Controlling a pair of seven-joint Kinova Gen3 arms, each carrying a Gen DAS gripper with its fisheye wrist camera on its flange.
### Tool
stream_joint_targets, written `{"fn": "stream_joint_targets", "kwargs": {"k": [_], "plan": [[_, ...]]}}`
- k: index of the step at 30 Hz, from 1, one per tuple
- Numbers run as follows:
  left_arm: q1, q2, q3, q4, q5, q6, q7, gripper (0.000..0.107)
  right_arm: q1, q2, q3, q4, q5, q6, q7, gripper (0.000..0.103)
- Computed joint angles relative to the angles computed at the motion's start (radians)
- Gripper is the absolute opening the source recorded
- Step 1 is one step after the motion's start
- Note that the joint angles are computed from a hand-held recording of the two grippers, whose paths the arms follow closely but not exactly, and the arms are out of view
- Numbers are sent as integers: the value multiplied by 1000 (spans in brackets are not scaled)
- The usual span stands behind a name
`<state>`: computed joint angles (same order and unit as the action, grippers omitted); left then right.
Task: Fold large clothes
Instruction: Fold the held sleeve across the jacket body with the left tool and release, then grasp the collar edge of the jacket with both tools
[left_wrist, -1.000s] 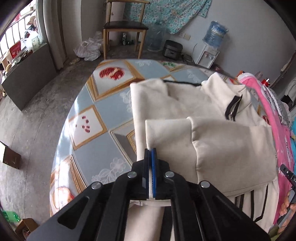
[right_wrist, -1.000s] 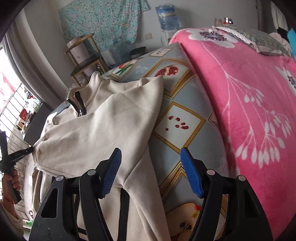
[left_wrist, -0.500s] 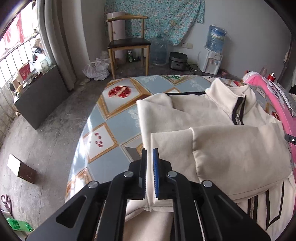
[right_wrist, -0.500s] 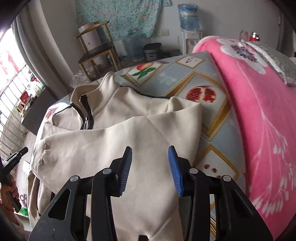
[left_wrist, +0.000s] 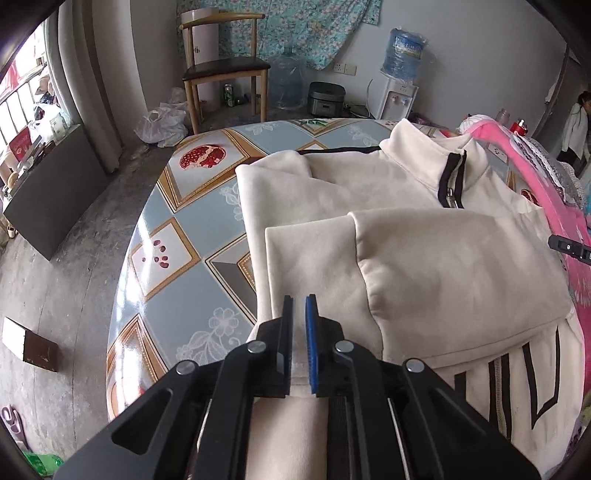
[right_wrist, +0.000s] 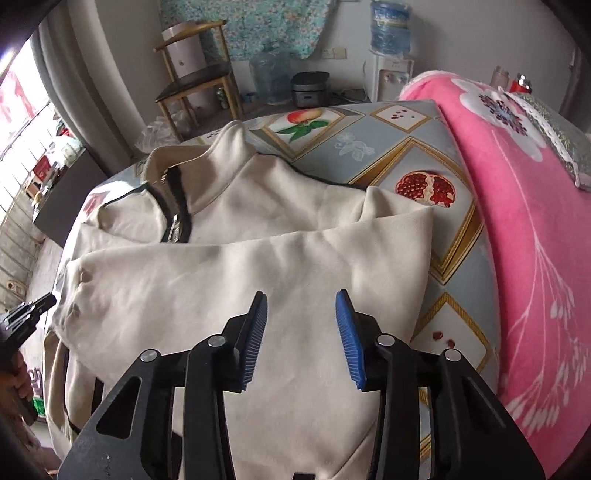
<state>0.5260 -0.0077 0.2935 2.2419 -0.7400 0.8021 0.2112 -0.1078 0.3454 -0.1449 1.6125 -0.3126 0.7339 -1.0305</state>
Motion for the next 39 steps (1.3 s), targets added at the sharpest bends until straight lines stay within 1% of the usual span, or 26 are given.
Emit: {"fn": "stream_joint_targets", "kwargs": {"k": [1, 3, 5, 7, 8, 9, 10, 11, 12, 13, 14, 15, 16, 17, 18, 20, 21, 23, 25, 28, 30, 32, 35, 36, 37, 39], "plan": [[-5, -2, -6, 4, 18, -18, -22, 7, -18, -9, 7, 21, 23, -12, 5, 48], [-16, 22, -13, 4, 55, -40, -62, 7, -100, -18, 62, 64, 102, -53, -21, 50], [-7, 38, -21, 14, 40, -57, -44, 7, -193, -5, 138, 75, 175, -58, -90, 50], [11, 32, -18, 8, 34, -33, -16, 7, -246, -25, 192, 91, 189, -60, -137, 51], [17, 21, -15, 5, 37, -21, -10, 7, -244, -47, 200, 102, 180, -54, -136, 51], [27, -4, -6, 5, 44, -7, -1, 11, -225, -77, 192, 121, 154, -55, -119, 54], [44, -23, -1, -2, 48, 18, 4, 14, -186, -119, 169, 151, 114, -63, -85, 63], [58, -40, 21, -11, 47, 59, 16, 21, -140, -166, 139, 183, 73, -69, -44, 68], [55, -53, 61, -19, 45, 100, 25, 28, -94, -212, 108, 220, 37, -80, -4, 78], [53, -69, 108, -26, 45, 140, 33, 32, -47, -258, 80, 251, 6, -80, 37, 83], [51, -79, 150, -35, 49, 181, 43, 37, -3, -305, 56, 286, -25, -84, 78, 84], [68, -84, 175, -45, 58, 222, 55, 42, 24, -344, 50, 316, -57, -85, 118, 86], [103, -89, 185, -52, 71, 253, 73, 43, 35, -382, 63, 344, -83, -70, 151, 91], [139, -93, 186, -56, 85, 274, 85, 46, 28, -417, 94, 373, -106, -53, 177, 93], [160, -91, 205, -61, 99, 293, 102, 48, 25, -439, 121, 392, -122, -38, 200, 94], [211, -73, 254, -65, 119, 326, 168, 53, 21, -494, 152, 446, -118, -8, 206, 96], [246, -58, 276, -70, 129, 347, 209, 55, 22, -516, 159, 471, -96, -4, 194, 96], [307, -18, 311, -82, 136, 385, 290, 56, 20, -559, 164, 529, -49, -24, 170, 96], [373, 27, 332, -93, 142, 405, 366, 57, 15, -596, 162, 585, 1, -41, 141, 96], [466, 107, 342, -124, 154, 458, 471, 57, 4, -632, 154, 650, 66, -61, 95, 96], [519, 145, 335, -131, 158, 462, 528, 57, 0, -654, 148, 693, 101, -85, 63, 96], [559, 185, 320, -142, 169, 465, 552, 57, 3, -662, 124, 733, 150, -117, 17, 96], [604, 250, 289, -152, 191, 467, 556, 57, -11, -653, 116, 781, 208, -173, -38, 96], [640, 267, 275, -159, 179, 487, 582, 57, -5, -643, 109, 790, 222, -183, -49, 96], [657, 275, 267, -162, 176, 494, 591, 57, -8, -627, 121, 798, 220, -192, -44, 96], [685, 280, 246, -167, 180, 502, 590, 57, -52, -633, 198, 814, 175, -211, 8, 96]]}}
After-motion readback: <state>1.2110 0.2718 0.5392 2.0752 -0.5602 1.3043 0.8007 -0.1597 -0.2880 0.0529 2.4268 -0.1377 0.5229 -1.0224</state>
